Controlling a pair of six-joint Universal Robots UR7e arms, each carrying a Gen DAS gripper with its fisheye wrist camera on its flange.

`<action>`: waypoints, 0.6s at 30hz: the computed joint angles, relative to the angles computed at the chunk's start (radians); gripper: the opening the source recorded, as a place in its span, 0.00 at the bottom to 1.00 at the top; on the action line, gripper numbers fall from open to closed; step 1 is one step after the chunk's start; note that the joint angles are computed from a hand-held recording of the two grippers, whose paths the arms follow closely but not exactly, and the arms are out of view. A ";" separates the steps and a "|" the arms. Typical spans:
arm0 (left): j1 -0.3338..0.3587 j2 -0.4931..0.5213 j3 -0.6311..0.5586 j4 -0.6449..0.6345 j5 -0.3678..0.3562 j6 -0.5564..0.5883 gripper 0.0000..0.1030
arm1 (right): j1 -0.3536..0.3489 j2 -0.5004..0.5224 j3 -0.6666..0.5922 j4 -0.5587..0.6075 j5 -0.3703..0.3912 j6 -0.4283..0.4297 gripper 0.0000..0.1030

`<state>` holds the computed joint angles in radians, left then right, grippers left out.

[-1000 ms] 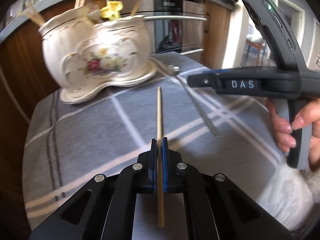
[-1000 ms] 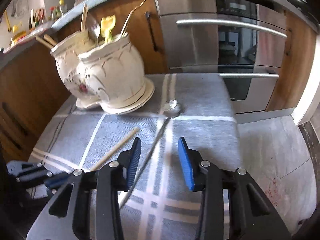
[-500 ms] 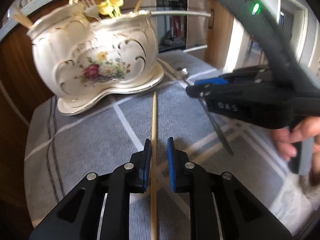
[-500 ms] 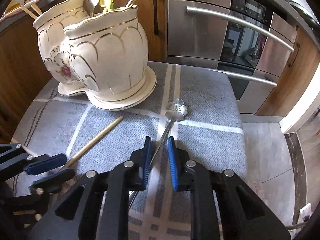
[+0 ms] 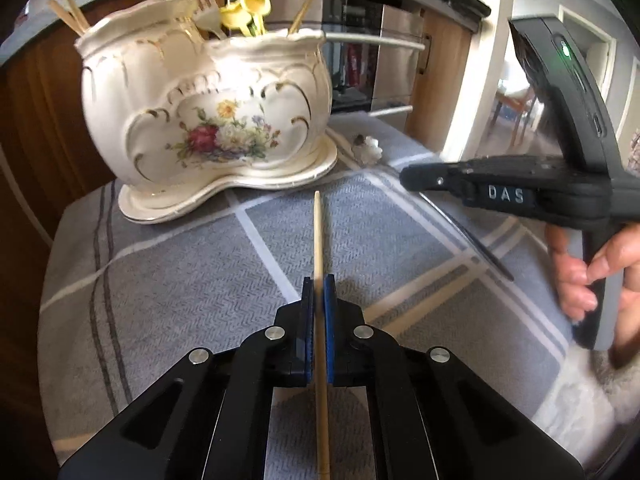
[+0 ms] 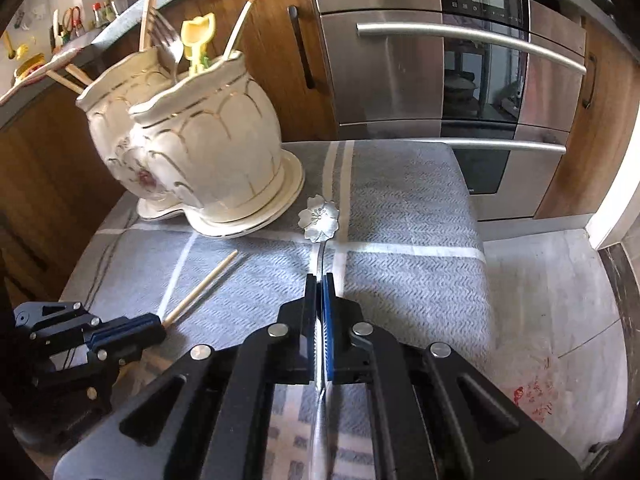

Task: Organize utensils
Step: 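Lower the chopstick into the larger compartment while the right tool lowers the spoon into the smaller one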

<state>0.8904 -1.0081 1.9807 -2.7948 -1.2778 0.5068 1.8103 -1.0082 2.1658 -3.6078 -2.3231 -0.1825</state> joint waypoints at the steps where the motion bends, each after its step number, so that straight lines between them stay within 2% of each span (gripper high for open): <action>1: 0.001 -0.009 0.008 -0.017 -0.012 0.008 0.05 | 0.008 0.004 0.004 -0.020 -0.008 -0.015 0.03; 4: 0.004 -0.037 0.037 -0.059 -0.047 0.029 0.05 | 0.031 0.004 0.028 -0.093 -0.001 -0.044 0.03; 8: 0.002 -0.081 0.086 -0.168 -0.106 0.070 0.05 | 0.050 -0.005 0.057 -0.213 0.054 -0.087 0.03; 11: 0.007 -0.110 0.112 -0.261 -0.160 0.094 0.05 | 0.069 0.003 0.068 -0.340 0.092 -0.146 0.01; 14: 0.001 -0.113 0.123 -0.381 -0.183 0.111 0.05 | 0.088 0.022 0.068 -0.457 0.121 -0.208 0.01; 18: 0.013 -0.112 0.104 -0.453 -0.218 0.088 0.05 | 0.111 0.054 0.035 -0.530 0.120 -0.296 0.01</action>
<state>0.9030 -1.1205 2.0848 -3.2480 -1.4953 0.5951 1.9217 -0.9538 2.2010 -4.1382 -2.2029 -0.4784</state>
